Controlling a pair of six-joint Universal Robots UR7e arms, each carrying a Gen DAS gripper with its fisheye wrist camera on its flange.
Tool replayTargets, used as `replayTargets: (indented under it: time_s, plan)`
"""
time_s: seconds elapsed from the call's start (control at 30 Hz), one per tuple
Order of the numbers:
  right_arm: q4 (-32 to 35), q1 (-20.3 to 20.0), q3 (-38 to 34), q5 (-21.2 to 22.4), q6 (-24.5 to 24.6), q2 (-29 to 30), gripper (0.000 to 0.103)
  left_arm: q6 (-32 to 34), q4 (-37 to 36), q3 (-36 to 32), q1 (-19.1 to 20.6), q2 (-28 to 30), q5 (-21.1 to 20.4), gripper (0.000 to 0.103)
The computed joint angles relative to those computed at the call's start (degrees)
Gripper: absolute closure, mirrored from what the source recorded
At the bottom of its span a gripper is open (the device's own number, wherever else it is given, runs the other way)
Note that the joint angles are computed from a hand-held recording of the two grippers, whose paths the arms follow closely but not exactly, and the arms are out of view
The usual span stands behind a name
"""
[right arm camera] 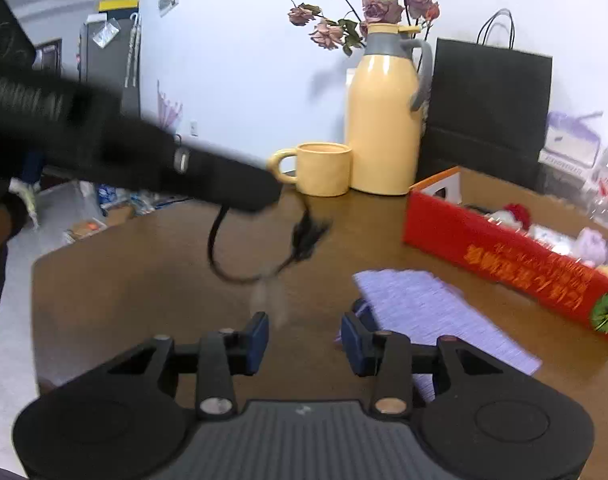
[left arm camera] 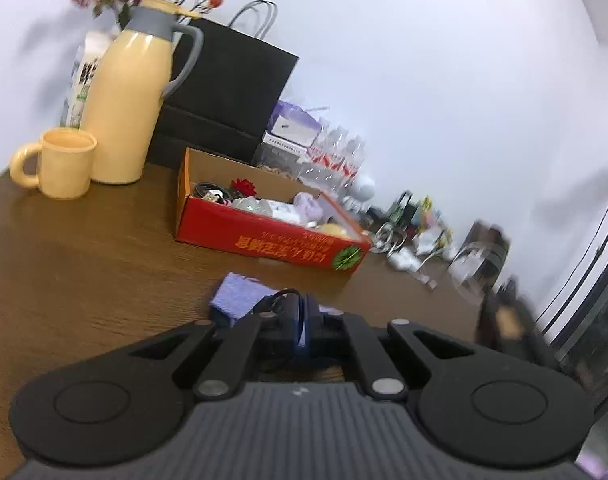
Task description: Organize objects
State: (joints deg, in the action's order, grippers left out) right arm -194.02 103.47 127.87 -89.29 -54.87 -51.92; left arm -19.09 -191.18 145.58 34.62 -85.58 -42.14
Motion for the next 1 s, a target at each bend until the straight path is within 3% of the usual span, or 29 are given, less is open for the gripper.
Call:
replayTargets:
  time_s: [0.17, 0.2, 0.23, 0.33, 0.43, 0.47, 0.57, 0.8, 0.9, 1.0]
  plan:
    - [-2.4, -0.1, 0.6, -0.4, 1.6, 2.0, 0.075, -3.9, 0.6, 0.4, 0.4, -1.0, -1.5, 0.1]
    - [-2.5, -0.2, 0.4, -0.3, 2.3, 2.3, 0.09, -4.2, 1.2, 0.3, 0.1, -1.0, -1.1, 0.1]
    - [-2.5, -0.3, 0.8, 0.2, 2.7, 2.0, 0.098, -4.4, 1.7, 0.3, 0.0, -0.8, -0.6, 0.1]
    - [-2.7, -1.0, 1.8, 1.8, 3.4, 1.2, 0.099, -4.8, 2.1, 0.4, 0.3, -1.2, -1.2, 0.1]
    - [-2.3, -1.4, 2.5, 0.5, 3.2, 0.3, 0.101, -5.8, 2.4, 0.8, 0.6, -1.4, -1.0, 0.1]
    - [-2.4, -1.6, 2.9, 0.2, 3.3, 0.0, 0.099, -6.4, 2.6, 1.0, 1.0, -1.5, -1.5, 0.1]
    - [-1.8, -1.9, 3.8, 0.1, 2.4, -0.9, 0.082, -7.2, 3.1, 1.2, 1.4, -1.2, -1.9, 0.1]
    - [-2.1, -1.7, 2.7, 0.8, 1.0, 1.1, 0.081, -7.9, 4.6, 1.1, 1.6, 0.0, -2.1, 0.1]
    - [-0.2, -1.9, 2.8, 1.6, 0.8, 0.1, 0.099, -8.2, 8.5, 0.7, 0.8, 1.0, 2.4, 0.1]
    - [-0.7, -2.6, 4.8, 2.0, 0.7, -2.0, 0.103, -9.8, 10.5, 0.5, 1.6, 1.4, 3.8, 0.1]
